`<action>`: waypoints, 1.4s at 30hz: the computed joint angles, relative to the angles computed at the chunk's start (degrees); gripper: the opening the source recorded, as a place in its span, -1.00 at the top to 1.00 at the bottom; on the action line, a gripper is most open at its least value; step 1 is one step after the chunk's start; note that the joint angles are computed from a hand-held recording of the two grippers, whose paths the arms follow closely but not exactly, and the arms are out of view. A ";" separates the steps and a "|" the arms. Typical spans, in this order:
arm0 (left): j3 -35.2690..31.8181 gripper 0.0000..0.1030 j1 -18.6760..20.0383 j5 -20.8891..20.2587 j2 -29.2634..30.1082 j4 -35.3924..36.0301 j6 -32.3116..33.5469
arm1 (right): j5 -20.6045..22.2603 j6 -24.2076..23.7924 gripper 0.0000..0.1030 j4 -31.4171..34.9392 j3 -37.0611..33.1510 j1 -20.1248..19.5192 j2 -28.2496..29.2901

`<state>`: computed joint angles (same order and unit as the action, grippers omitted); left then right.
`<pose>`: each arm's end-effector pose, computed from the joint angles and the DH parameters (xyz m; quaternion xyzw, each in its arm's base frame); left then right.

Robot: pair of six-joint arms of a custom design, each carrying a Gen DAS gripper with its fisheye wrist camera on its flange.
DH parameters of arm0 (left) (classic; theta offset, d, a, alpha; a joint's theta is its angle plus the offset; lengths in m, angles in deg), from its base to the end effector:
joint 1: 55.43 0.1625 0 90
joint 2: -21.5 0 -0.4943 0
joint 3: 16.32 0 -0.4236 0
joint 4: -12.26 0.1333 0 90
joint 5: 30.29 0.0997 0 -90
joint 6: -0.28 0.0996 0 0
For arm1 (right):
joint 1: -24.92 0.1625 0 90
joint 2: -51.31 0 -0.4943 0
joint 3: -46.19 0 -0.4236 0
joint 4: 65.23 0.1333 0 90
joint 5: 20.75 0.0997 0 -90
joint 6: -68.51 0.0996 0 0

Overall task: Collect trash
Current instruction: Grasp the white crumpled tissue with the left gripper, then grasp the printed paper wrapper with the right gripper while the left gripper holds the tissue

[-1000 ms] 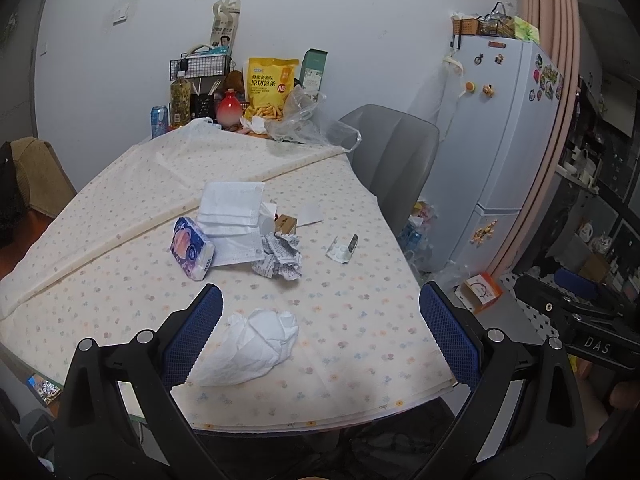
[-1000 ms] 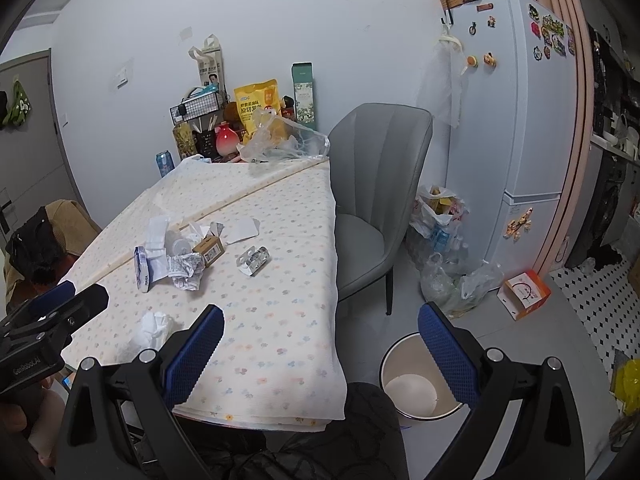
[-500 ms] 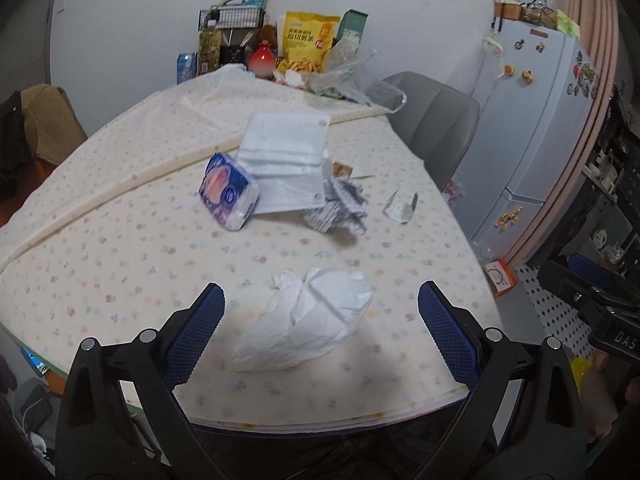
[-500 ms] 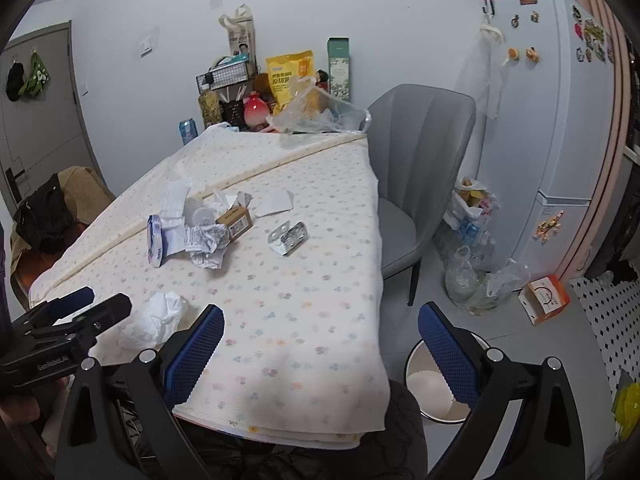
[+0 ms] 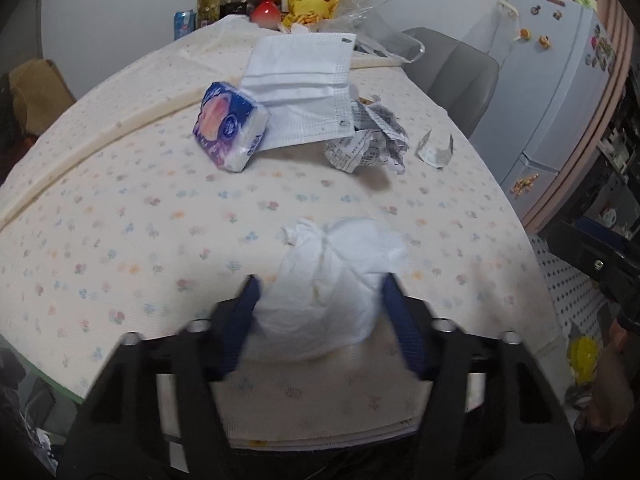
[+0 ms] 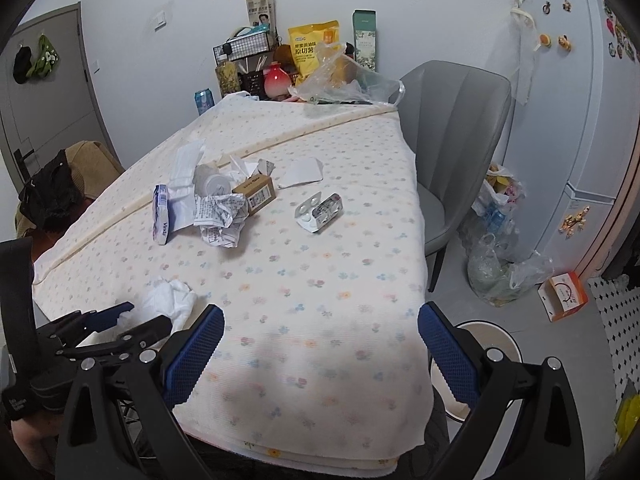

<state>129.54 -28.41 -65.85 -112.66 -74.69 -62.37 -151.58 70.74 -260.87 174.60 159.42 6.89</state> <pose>-0.0381 -0.2600 0.3498 0.0613 0.8817 -0.3514 0.3088 0.4116 -0.3216 0.0539 0.2708 -0.8822 0.2975 0.2447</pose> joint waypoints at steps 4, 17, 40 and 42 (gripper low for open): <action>-0.21 0.72 1.23 0.06 0.35 -2.18 1.18 | 2.98 -0.93 -0.69 0.72 -0.75 -0.98 0.26; -4.56 0.73 3.12 6.03 -0.43 5.08 -3.50 | 9.92 -6.54 -0.52 4.54 -8.33 -1.23 4.57; -3.78 0.73 8.16 7.07 1.35 -8.11 6.87 | 19.64 -7.11 0.85 10.66 -13.14 -5.24 7.04; -3.89 0.73 7.25 7.18 1.46 -7.48 6.29 | 19.24 -7.04 0.85 9.61 -12.19 -4.94 6.30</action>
